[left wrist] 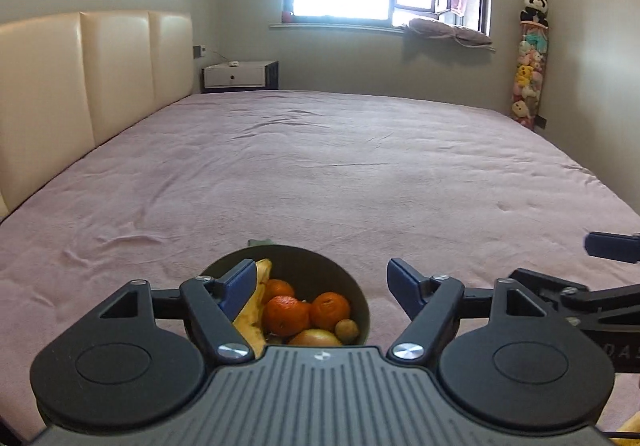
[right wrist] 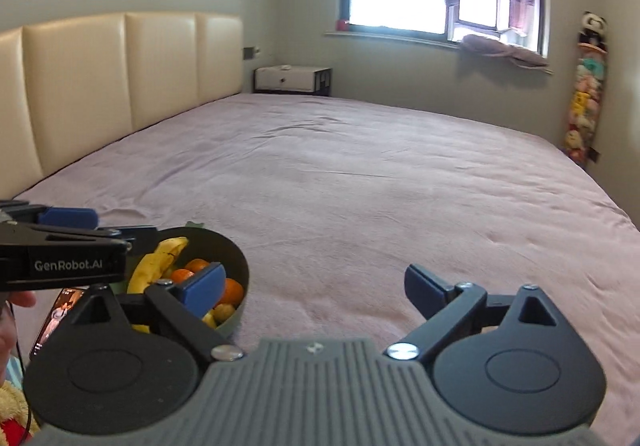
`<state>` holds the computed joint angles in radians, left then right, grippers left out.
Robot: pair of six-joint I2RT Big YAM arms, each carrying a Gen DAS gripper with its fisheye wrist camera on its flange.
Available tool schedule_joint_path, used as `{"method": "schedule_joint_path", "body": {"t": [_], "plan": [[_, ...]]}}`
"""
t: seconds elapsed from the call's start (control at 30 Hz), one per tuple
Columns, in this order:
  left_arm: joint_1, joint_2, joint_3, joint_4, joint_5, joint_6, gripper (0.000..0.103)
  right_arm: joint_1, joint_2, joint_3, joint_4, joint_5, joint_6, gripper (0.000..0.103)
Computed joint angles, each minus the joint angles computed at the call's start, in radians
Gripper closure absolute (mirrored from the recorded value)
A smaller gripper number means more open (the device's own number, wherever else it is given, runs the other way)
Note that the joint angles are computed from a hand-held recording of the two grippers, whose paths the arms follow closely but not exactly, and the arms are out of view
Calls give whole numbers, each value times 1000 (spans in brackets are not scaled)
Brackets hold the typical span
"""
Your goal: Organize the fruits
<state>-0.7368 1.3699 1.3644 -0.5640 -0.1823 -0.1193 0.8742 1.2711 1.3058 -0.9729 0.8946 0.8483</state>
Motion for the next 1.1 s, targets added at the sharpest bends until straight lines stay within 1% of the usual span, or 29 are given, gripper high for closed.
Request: {"method": "schedule_joint_path", "body": {"t": [0.1,0.17,0.27,0.47,0.53,0.63,0.9,1.1], "plan": [[-4,-7,-16,-10,-11,11,16,24,-3,-18,-38,27,79,8],[-9,-7,-26,-17,-25,19,16,31,2,-26,-54,25,121,7],[-12,7,-24,-49,-15,27,16,28,9,-45,-52,-5,155,6],[-10,35,-13,-141,-15,7,16,18,29,-62,-82,-47,225,6],[-11,41,-8,-156,-5,-3,16,10,26,-72,-86,-59,243,6],[-21,47,0,-166,-14,-1,16,-1,32,-73,-95,-71,272,6],[-31,59,16,-185,-12,19,15,-9,29,-78,-110,-76,289,6],[-28,57,18,-187,-15,12,15,-10,37,-73,-108,-76,285,6]]}}
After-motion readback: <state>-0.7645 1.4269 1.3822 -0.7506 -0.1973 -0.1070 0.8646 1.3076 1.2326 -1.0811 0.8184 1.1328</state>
